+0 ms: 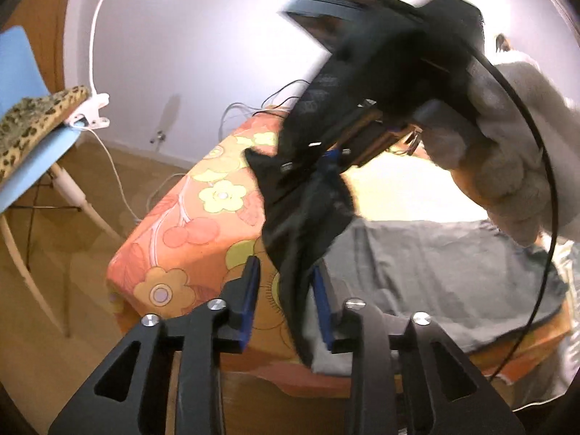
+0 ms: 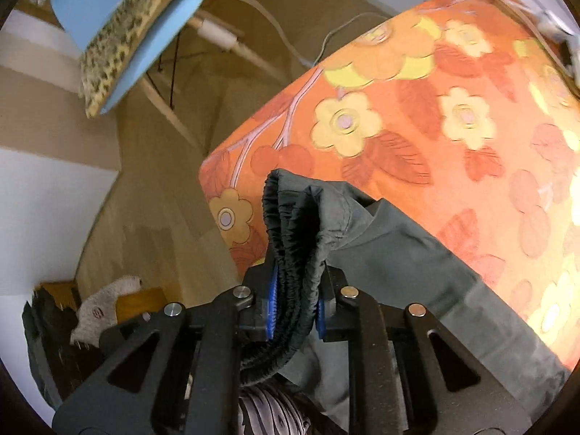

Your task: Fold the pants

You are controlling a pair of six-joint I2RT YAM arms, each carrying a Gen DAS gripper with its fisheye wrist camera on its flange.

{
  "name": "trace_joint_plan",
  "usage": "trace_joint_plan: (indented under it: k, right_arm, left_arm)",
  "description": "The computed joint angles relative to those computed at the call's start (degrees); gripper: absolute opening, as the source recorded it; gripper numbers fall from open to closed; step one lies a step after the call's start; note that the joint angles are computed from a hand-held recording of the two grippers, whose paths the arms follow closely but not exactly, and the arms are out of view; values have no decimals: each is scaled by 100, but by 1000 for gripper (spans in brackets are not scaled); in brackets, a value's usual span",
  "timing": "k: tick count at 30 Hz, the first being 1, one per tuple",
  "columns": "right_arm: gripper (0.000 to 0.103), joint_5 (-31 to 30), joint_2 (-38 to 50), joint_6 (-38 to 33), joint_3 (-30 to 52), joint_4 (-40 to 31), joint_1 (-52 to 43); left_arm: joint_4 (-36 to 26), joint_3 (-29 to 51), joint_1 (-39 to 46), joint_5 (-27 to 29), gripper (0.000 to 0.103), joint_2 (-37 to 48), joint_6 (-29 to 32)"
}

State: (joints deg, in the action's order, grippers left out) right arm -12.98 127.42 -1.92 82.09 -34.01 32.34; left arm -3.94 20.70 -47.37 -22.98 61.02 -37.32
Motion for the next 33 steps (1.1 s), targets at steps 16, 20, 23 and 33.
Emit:
trace_joint_plan:
  k: [16, 20, 23, 33]
  right_arm:
    - [16, -1061, -3982, -962, -2835, -181, -3015]
    - [16, -1327, -4275, -2229, -2943, -745, -4782]
    - [16, -1565, -3823, -3407, -2618, -1166, -6331]
    - [16, -1618, -1025, -5637, -247, -1901, -9384]
  left_arm:
    - [266, 1274, 346, 1558, 32, 810, 727]
    - [511, 2270, -372, 1567, 32, 2256, 699]
    - [468, 3221, -850, 1514, 32, 3391, 704]
    - [-906, 6492, -1977, 1641, 32, 6069, 761]
